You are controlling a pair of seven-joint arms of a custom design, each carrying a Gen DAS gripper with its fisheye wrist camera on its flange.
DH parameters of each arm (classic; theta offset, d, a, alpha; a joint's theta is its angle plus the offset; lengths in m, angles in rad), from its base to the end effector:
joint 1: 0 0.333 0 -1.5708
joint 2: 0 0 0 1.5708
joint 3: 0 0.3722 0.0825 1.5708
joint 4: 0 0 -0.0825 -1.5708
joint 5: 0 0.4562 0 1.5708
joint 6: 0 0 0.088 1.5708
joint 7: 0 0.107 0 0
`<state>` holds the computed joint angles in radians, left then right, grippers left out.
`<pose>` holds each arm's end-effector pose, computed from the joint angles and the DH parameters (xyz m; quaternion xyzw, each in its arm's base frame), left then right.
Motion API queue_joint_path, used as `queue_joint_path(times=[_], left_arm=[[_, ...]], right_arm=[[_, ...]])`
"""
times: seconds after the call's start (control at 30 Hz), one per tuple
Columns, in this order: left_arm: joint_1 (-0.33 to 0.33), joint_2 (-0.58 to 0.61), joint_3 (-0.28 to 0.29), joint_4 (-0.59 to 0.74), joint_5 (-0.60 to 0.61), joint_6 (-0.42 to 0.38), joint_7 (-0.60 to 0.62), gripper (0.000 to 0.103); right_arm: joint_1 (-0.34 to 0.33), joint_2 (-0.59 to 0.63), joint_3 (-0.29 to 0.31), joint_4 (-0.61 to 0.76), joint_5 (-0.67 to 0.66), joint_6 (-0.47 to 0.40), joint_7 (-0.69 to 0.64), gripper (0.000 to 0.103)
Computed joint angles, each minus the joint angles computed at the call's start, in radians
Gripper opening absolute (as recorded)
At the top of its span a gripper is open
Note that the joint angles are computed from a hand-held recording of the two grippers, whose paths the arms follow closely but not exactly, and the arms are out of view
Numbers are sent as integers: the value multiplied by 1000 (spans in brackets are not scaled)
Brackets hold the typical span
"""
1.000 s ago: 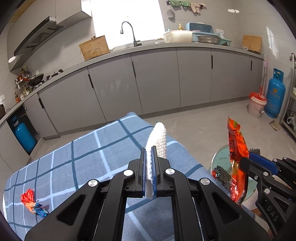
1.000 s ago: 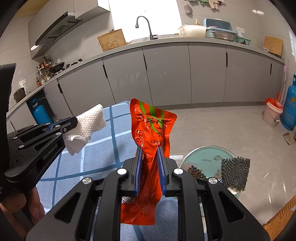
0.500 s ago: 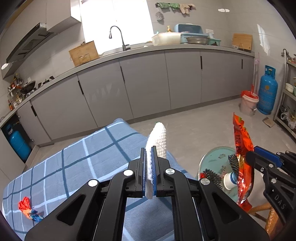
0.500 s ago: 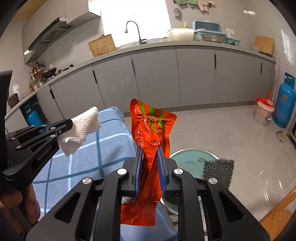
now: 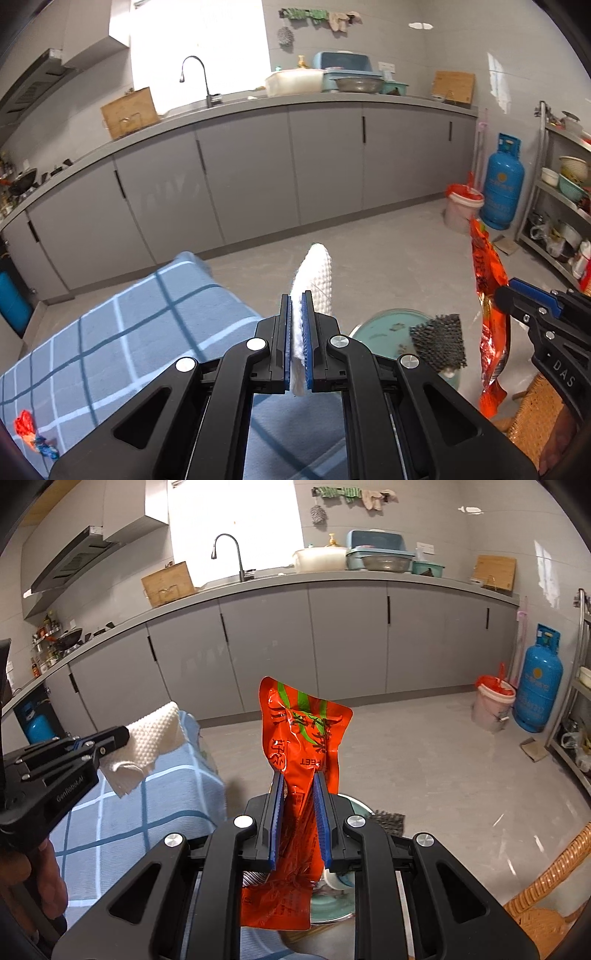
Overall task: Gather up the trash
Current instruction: 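Carry the white tissue and red wrapper with both tools over the bucket, then open both tools to drop the tissue and red wrapper into the bucket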
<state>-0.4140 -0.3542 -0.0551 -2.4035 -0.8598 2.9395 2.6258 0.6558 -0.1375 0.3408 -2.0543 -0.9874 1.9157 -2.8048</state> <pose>0.4843 -0.1932 0.5556 -0.3493 0.8144 -0.4005 0.2331 0.3621 0.4662 0.5567 -0.4341 0.7714 -0.3708 0.2812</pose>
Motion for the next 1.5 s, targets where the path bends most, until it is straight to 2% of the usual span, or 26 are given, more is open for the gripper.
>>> queue_joint_path(times=[0.2, 0.37, 0.73, 1.5], left_arm=[[-27, 16, -6, 2, -25, -19, 26, 7], [-11, 30, -26, 10, -24, -81, 14, 7], [24, 45, -69, 10, 22, -130, -28, 7], [36, 113, -104, 39, 88, -109, -94, 7]], right_arm=[[-6, -33, 3, -32, 22, -28, 2, 18], [-12, -41, 8, -42, 26, -49, -5, 18], [-14, -30, 3, -52, 33, -31, 4, 18], [-34, -25, -14, -67, 47, 28, -23, 18]])
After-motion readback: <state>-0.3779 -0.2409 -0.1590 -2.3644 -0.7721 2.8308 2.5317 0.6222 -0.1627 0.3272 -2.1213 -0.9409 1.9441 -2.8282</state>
